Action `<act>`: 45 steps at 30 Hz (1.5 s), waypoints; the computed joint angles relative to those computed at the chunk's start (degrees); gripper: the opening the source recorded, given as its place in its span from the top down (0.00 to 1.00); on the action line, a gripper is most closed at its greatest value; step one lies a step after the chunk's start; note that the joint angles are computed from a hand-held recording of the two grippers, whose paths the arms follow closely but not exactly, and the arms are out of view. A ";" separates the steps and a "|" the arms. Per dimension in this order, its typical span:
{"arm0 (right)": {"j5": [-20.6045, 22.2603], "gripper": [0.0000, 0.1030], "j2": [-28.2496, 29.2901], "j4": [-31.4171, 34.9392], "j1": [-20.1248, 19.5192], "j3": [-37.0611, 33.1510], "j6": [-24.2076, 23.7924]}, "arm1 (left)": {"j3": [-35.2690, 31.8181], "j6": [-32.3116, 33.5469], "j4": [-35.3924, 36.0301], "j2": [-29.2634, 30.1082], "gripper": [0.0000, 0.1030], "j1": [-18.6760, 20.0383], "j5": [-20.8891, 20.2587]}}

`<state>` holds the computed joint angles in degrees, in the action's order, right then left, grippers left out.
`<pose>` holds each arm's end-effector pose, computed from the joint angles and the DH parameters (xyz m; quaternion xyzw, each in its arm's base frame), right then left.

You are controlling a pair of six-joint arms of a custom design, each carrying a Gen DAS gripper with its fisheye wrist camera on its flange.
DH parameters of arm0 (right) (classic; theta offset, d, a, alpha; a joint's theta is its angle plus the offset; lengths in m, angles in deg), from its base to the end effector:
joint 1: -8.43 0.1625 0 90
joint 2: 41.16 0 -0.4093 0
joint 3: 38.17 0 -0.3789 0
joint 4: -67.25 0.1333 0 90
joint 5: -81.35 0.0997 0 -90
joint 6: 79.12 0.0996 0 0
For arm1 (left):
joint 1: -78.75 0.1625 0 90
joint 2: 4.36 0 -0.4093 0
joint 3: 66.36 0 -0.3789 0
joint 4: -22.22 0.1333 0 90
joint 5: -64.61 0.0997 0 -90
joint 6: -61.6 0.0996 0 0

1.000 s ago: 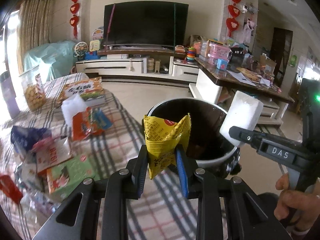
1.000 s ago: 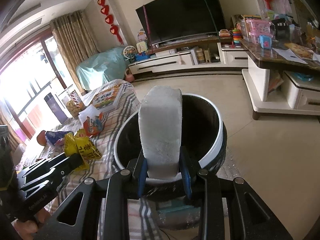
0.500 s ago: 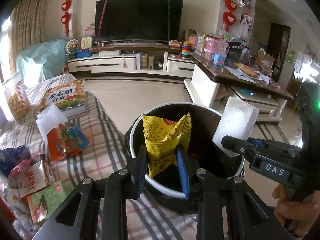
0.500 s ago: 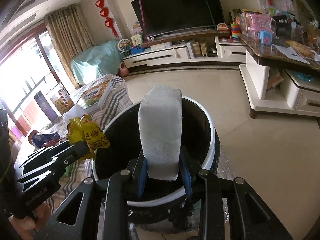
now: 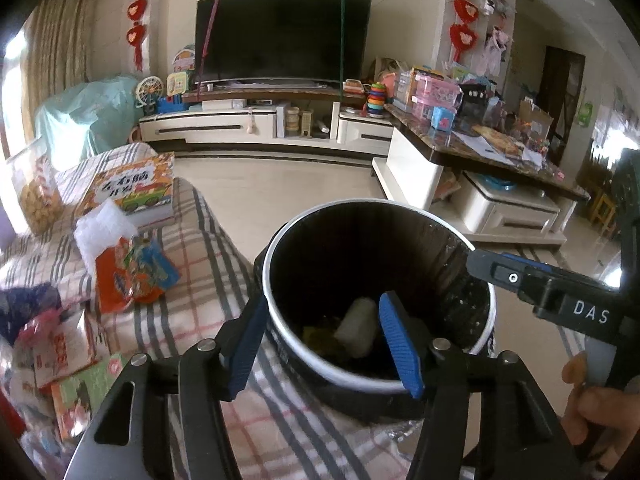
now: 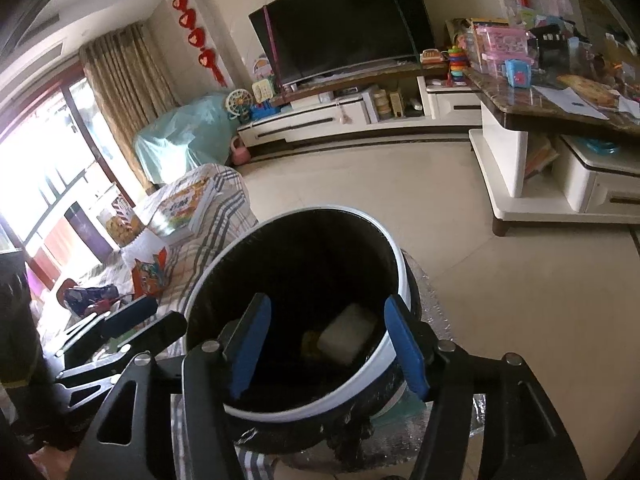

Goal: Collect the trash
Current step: 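Open the right tool to drop the white carton while the left tool drops the yellow bag, then move both open tools back over the table toward the remaining trash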

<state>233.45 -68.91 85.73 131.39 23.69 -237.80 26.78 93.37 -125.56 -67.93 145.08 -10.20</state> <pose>0.3781 -0.4998 0.0430 -0.0823 -0.8241 0.4674 0.3094 -0.1130 -0.6548 0.3045 0.4187 0.8660 -0.2319 0.1449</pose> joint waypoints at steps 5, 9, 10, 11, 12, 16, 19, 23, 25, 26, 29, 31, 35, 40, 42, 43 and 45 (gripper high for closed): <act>0.42 0.23 0.13 -3.03 1.35 1.56 0.22 | 3.11 -0.65 -0.65 -3.54 0.37 1.21 -0.53; 0.10 0.14 1.61 -3.93 2.43 1.13 0.60 | 8.65 -0.69 -4.84 -7.91 0.22 1.44 1.32; -0.14 0.14 1.84 -3.90 2.63 1.08 0.79 | 9.82 -0.47 -5.73 -8.94 0.22 1.57 1.41; -0.54 0.14 2.13 -3.89 2.85 1.04 1.19 | 10.98 -0.34 -6.33 -9.92 0.22 1.58 1.58; -0.75 0.14 2.44 -3.73 3.02 0.82 1.64 | 12.08 -0.26 -6.70 -11.12 0.21 1.68 1.86; -1.41 0.14 3.51 -4.07 3.79 0.28 2.32 | 14.45 -0.53 -6.29 -14.91 0.21 2.53 1.74; -1.69 0.14 4.80 -4.11 4.57 -0.77 2.04 | 15.14 -1.23 -5.22 -17.49 0.21 3.38 1.49; -2.84 0.14 7.37 -2.09 5.21 -4.04 2.29 | 16.06 -1.93 -4.43 -20.43 0.20 4.48 1.94; -3.62 0.14 8.66 -1.49 5.47 -5.65 1.81 | 15.97 -1.99 -3.32 -22.00 0.20 5.23 2.08; -4.14 0.14 9.42 -1.04 5.57 -6.70 1.53 | 16.09 -2.02 -3.15 -22.61 0.20 5.49 2.28; -5.43 0.14 11.58 0.32 5.90 -9.47 1.25 | 15.98 -2.04 -2.85 -24.12 0.20 6.66 2.88; -6.45 0.14 13.26 1.67 6.07 -11.75 1.30 | 15.52 -2.23 -2.50 -25.06 0.20 7.64 3.13; -8.70 0.14 17.10 4.86 6.35 -17.32 0.99 | 14.84 -2.77 -2.28 -26.48 0.20 9.11 3.89; -10.45 0.14 22.44 8.64 7.09 -25.71 -0.88 | 13.86 -2.94 -2.63 -27.35 0.20 10.72 4.50; -11.35 0.14 24.94 10.65 7.31 -30.05 -1.94 | 13.56 -3.23 -2.78 -27.72 0.20 11.14 4.80; -11.68 0.14 26.01 11.45 7.41 -31.85 -2.18 | 13.44 -3.25 -2.90 -27.93 0.20 11.38 5.09; -12.52 0.14 28.81 13.99 7.56 -36.83 -2.89 | 12.95 -3.23 -3.36 -27.82 0.20 11.80 5.55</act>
<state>220.92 -40.10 99.72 138.95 -13.14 -240.69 39.73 90.13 -128.92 -95.75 156.88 -4.65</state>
